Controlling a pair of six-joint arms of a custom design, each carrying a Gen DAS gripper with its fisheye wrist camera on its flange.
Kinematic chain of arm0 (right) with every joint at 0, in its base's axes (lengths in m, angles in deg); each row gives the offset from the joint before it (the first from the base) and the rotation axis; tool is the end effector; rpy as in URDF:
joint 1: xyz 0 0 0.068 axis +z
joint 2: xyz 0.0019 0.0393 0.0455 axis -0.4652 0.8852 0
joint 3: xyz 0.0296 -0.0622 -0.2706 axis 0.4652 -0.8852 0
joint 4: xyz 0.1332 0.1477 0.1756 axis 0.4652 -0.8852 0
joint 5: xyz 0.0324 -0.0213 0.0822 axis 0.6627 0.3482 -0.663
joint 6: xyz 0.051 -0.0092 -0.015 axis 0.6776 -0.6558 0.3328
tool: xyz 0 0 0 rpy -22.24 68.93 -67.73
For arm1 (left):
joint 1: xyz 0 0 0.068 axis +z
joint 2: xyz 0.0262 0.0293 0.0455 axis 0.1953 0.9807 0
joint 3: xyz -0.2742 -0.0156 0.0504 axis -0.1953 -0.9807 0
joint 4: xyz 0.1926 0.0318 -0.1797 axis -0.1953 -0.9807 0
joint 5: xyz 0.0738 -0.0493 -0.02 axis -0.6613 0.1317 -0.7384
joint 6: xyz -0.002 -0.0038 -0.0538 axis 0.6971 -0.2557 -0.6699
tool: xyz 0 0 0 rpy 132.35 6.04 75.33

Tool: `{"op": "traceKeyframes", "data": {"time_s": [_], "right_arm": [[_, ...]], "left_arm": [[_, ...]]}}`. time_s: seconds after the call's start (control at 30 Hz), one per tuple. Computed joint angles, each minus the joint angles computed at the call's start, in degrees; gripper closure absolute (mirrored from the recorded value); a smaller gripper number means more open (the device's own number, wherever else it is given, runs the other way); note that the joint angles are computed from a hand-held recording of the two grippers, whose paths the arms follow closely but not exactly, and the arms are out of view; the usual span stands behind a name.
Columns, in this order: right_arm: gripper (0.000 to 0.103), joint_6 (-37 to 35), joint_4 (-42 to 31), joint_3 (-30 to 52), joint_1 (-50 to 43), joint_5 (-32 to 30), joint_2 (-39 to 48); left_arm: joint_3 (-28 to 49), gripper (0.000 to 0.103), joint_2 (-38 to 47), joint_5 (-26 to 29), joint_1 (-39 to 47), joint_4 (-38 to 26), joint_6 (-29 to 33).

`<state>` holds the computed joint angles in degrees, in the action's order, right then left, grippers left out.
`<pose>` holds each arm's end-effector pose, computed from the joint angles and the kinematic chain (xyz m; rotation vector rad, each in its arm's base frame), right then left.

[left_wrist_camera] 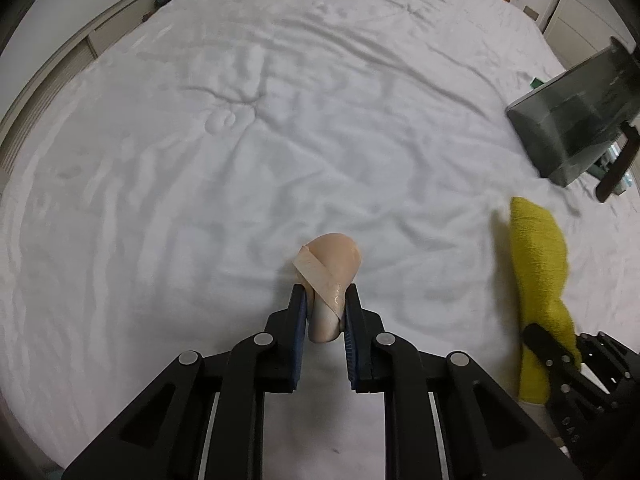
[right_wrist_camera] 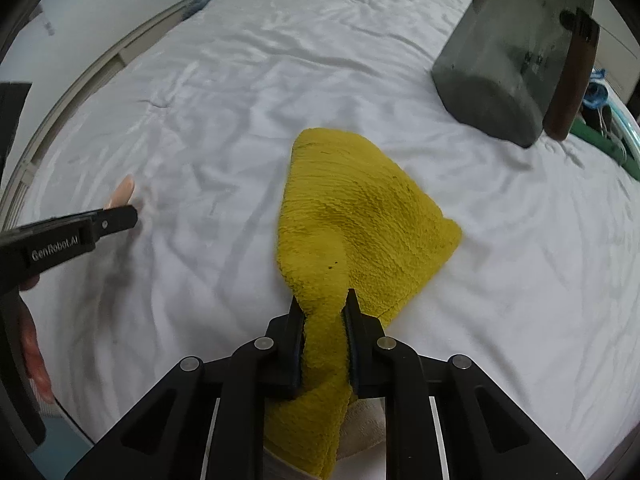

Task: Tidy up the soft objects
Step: 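Grasp the beige round sponge with the left tool while the right tool grasps the yellow towel, then lift the sponge and yellow towel and carry both over the green tray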

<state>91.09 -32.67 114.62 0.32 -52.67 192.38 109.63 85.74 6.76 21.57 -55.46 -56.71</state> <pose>0.3059 0.1552 0.1359 0.2782 2.6118 0.1433 0.3166 0.0491 0.1876 0.5500 2.7398 -0.1666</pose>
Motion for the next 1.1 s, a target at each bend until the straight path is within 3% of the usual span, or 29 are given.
{"op": "traceKeyframes", "data": {"time_s": [0.23, 0.4, 0.53, 0.67, 0.9, 1.1], "right_arm": [[0.088, -2.2, -1.3, -7.0, -2.1, -1.2, -11.8], [0.088, -4.6, -6.3, -13.3, -8.3, -3.0, -24.6], [0.088, -10.0, -12.7, -17.1, -18.0, -5.9, -35.5], [0.088, -20.1, -18.4, -17.7, -33.0, -11.7, -42.1], [0.088, -40.1, -20.6, -11.8, -58.8, -22.9, -38.1], [0.088, -46.2, -15.5, -5.4, -67.8, -24.0, -29.3]], "left_arm": [[0.3, 0.089, -7.5, 1.5, -6.0, -6.4, -2.7], [1.2, 0.089, -12.4, 2.0, -15.1, -11.3, -7.7], [1.9, 0.089, -15.0, 1.6, -25.5, -13.1, -14.3], [4.5, 0.089, -15.1, 0.3, -37.1, -13.6, -22.3], [14.3, 0.089, -8.7, -2.2, -55.8, -11.9, -35.2], [28.0, 0.089, 3.1, -4.8, -64.2, -9.6, -41.3]]}}
